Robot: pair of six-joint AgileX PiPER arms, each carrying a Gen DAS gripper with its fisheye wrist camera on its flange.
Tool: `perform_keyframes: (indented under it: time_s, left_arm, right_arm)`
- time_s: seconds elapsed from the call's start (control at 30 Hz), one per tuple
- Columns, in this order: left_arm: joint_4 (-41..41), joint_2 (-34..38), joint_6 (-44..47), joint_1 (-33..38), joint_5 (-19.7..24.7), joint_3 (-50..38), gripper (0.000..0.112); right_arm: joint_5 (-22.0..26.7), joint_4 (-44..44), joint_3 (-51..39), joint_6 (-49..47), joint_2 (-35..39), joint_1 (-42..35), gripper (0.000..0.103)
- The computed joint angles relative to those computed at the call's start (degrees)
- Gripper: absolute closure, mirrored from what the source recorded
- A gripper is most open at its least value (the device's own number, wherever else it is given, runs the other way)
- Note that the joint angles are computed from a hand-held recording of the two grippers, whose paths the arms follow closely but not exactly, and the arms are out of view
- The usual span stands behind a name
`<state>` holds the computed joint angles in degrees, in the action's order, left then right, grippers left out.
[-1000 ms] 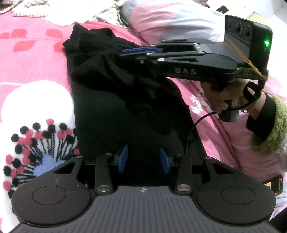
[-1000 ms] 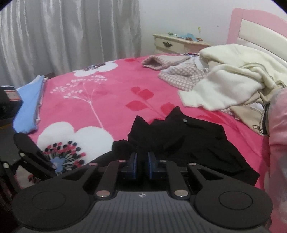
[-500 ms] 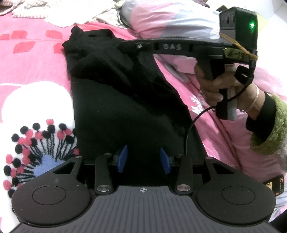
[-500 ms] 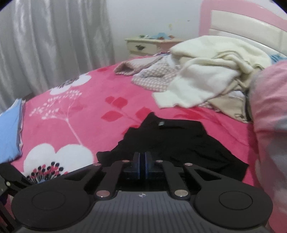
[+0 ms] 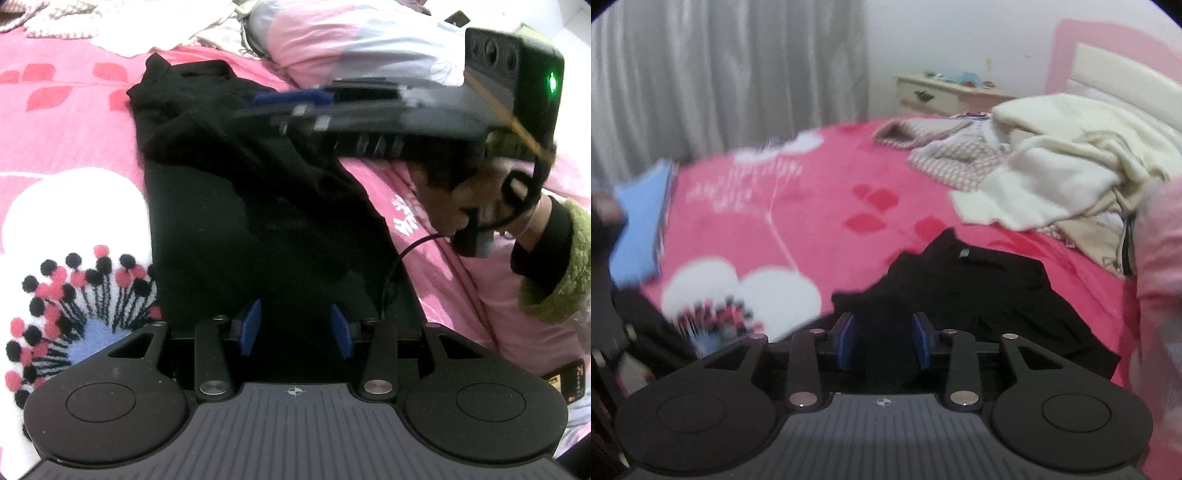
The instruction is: Fold clothes
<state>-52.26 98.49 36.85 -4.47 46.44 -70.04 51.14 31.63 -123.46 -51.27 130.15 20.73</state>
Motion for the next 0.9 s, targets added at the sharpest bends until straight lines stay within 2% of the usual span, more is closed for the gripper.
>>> perform_keyframes:
  time_s: [0.07,0.23,0.3,0.47,0.6,0.77,0.9]
  left_arm:
    - [-0.1,-0.1,0.3,-0.1,-0.2,0.2,0.070]
    - [-0.3,-0.2,0.4,-0.2,-0.5,0.5,0.069]
    - [-0.2,-0.3,0.4,-0.4,-0.8,0.6,0.068]
    - [-0.7,-0.4,0.9,-0.2,-0.9,0.9,0.068]
    - [-0.7,-0.2,0.8,-0.3,-0.9,0.8,0.068]
    - [-1.0,0.1,1.0,-0.2,-0.8,0.7,0.068]
    - [-1.0,-0.1,1.1,0.0,-0.6,0.9,0.068]
  right_arm:
    - [-4.3,0.4,5.9,-4.1,-2.9,1.0,0.067]
    - [-8.4,-6.0,8.5,-4.0,-3.2,3.8,0.068]
    - [-8.8,-8.5,7.5,-1.8,-2.4,4.3,0.096]
    - [-8.0,-0.8,5.8,2.9,-3.0,0.2,0.098]
    - [-7.0,-1.0,-0.2,17.0,-0.2,-4.1,0.098]
    - [-5.9,-6.9,-10.3,40.0,6.0,-8.7,0.098]
    - [-5.0,-13.2,-15.1,47.2,9.5,-9.4,0.098]
